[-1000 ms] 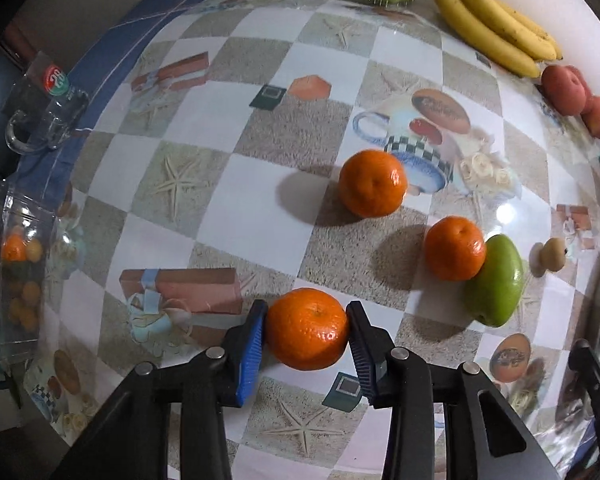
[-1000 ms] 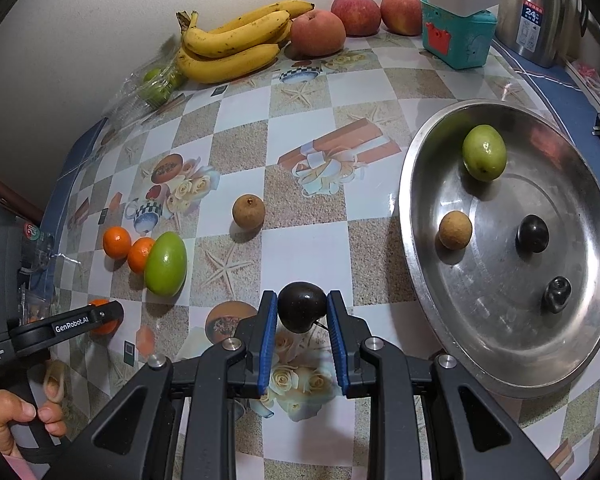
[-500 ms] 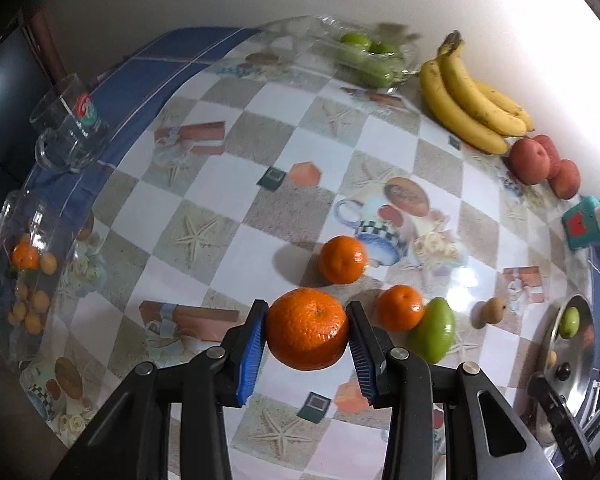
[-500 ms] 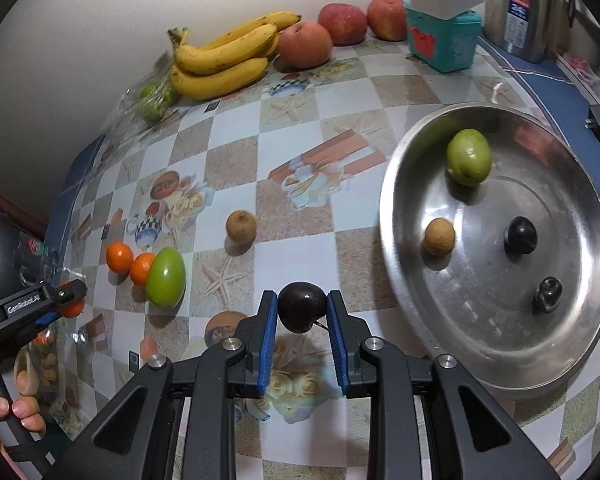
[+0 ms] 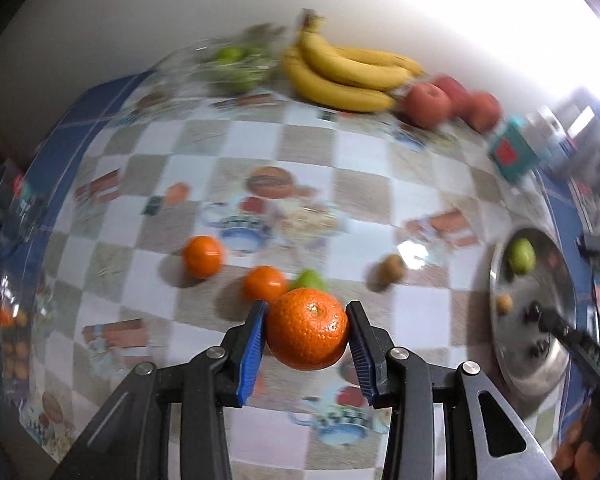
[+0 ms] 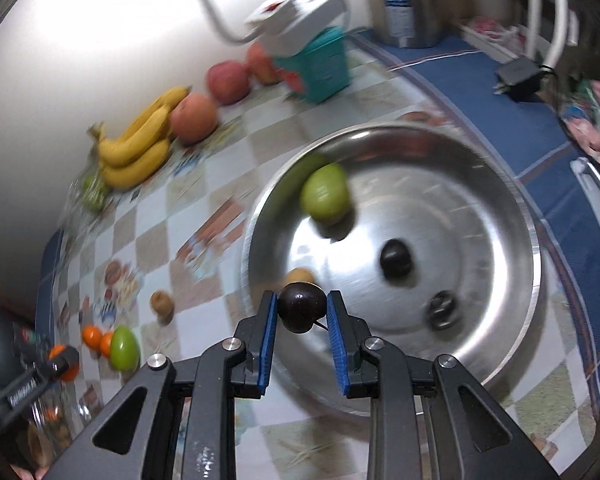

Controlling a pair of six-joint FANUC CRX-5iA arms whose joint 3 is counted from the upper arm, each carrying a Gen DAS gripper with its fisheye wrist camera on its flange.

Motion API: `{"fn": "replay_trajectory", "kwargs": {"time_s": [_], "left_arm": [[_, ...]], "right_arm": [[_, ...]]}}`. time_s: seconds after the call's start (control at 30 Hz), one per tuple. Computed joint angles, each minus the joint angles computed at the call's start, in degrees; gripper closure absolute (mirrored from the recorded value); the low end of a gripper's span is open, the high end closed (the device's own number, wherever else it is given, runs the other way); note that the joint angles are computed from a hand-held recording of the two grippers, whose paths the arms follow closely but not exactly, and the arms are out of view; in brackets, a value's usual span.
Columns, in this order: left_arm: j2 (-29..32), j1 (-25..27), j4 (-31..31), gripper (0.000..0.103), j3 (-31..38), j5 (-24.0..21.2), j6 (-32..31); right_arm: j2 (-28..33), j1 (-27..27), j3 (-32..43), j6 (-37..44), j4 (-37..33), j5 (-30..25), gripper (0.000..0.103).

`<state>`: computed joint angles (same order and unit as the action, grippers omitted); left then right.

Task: Organize fruits
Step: 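Carry the held orange and plum over the steel basin with both tools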

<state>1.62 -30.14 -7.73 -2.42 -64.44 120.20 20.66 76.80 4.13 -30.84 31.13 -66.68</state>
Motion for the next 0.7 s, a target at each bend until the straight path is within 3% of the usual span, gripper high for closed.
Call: {"fn": "replay_trajectory", "kwargs": {"time_s": [0.37, 0.5, 0.7], "left_arm": [[6.3, -8.0, 1.6, 0.061, 4.7, 2.9, -6.1], [8.0, -9.7, 5.6, 0.061, 4.7, 7.3, -11.2], [10.2, -12.4, 6.0, 0.061, 6.1, 11.8, -15.4]], "right_arm": [[-3.6, 0.6, -4.9, -8.2, -0.8, -7.1, 0.077], [-4.0, 0.4, -6.2, -9.4, 0.0, -8.2, 0.077], [-3.8, -0.4, -7.8, -9.9, 0.0, -7.1, 0.077]]}}
